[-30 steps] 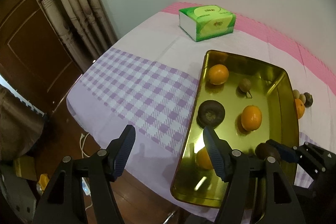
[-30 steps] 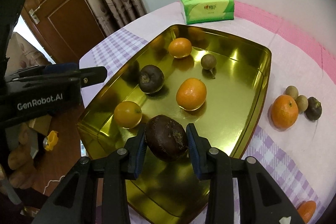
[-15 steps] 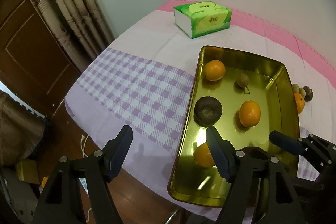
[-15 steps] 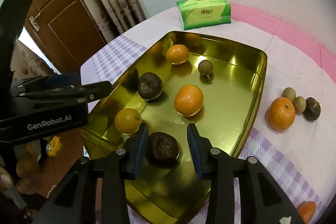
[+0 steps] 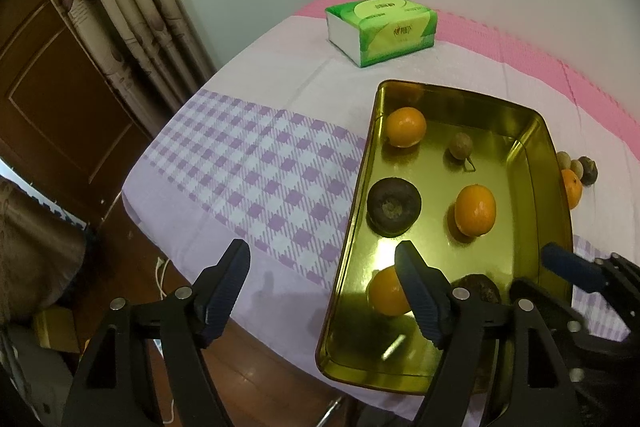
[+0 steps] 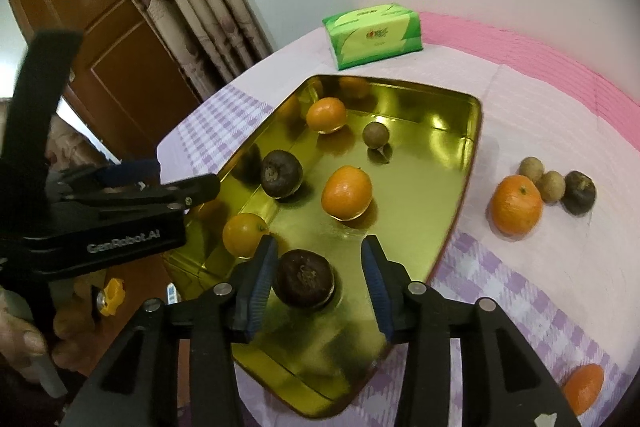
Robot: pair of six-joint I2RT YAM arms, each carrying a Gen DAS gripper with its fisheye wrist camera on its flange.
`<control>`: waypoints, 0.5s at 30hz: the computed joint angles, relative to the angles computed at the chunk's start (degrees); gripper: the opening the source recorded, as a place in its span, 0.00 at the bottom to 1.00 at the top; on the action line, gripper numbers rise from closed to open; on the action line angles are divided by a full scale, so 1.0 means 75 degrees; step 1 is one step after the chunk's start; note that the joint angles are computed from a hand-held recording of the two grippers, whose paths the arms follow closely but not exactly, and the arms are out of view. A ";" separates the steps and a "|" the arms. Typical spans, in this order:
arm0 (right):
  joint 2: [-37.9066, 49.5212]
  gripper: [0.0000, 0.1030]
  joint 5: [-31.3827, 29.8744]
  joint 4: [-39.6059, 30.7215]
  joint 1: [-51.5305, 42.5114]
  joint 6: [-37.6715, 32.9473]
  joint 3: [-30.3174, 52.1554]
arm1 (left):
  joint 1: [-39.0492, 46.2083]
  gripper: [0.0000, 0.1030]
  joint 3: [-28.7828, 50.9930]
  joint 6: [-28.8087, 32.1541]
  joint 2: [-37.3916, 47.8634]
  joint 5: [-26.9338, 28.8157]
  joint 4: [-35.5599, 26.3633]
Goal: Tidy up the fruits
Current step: 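Move both grippers back toward the remaining fruits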
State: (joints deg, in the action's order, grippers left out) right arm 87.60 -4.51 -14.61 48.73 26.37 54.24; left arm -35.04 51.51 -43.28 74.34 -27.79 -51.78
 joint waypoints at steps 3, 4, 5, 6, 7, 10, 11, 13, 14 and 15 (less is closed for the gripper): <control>-0.0623 0.47 0.0043 0.0019 -0.0157 0.0098 -0.0432 | -0.0057 0.73 0.0018 -0.0005 0.0062 -0.0032 -0.0024; -0.0865 0.50 0.0067 0.0019 -0.0230 0.0122 -0.0599 | -0.0095 0.73 0.0024 -0.0026 0.0067 -0.0069 -0.0047; -0.1119 0.51 0.0100 -0.0009 -0.0319 0.0144 -0.0758 | -0.0111 0.74 0.0039 -0.0019 0.0087 -0.0096 -0.0048; -0.1439 0.52 0.0132 -0.0064 -0.0439 0.0166 -0.0952 | -0.0154 0.74 0.0048 -0.0036 0.0105 -0.0135 -0.0065; -0.1817 0.53 0.0162 -0.0146 -0.0590 0.0191 -0.1176 | -0.0182 0.74 0.0057 -0.0036 0.0122 -0.0170 -0.0087; -0.2992 0.54 0.0205 -0.0557 -0.1206 0.0161 -0.1853 | -0.0325 0.74 0.0112 -0.0079 0.0203 -0.0316 -0.0151; -0.3337 0.54 0.0171 -0.0716 -0.1460 0.0132 -0.2058 | -0.0386 0.74 0.0124 -0.0080 0.0212 -0.0383 -0.0160; -0.4237 0.54 -0.0004 -0.1167 -0.2237 0.0039 -0.2600 | -0.0615 0.74 0.0182 -0.0079 0.0235 -0.0605 -0.0186; -0.4576 0.54 -0.0135 -0.1358 -0.2615 -0.0040 -0.2799 | -0.0756 0.74 0.0211 -0.0043 0.0230 -0.0703 -0.0179; -0.5089 0.54 -0.0343 -0.1711 -0.3253 -0.0207 -0.3069 | -0.0856 0.74 0.0257 -0.0018 0.0241 -0.0749 -0.0183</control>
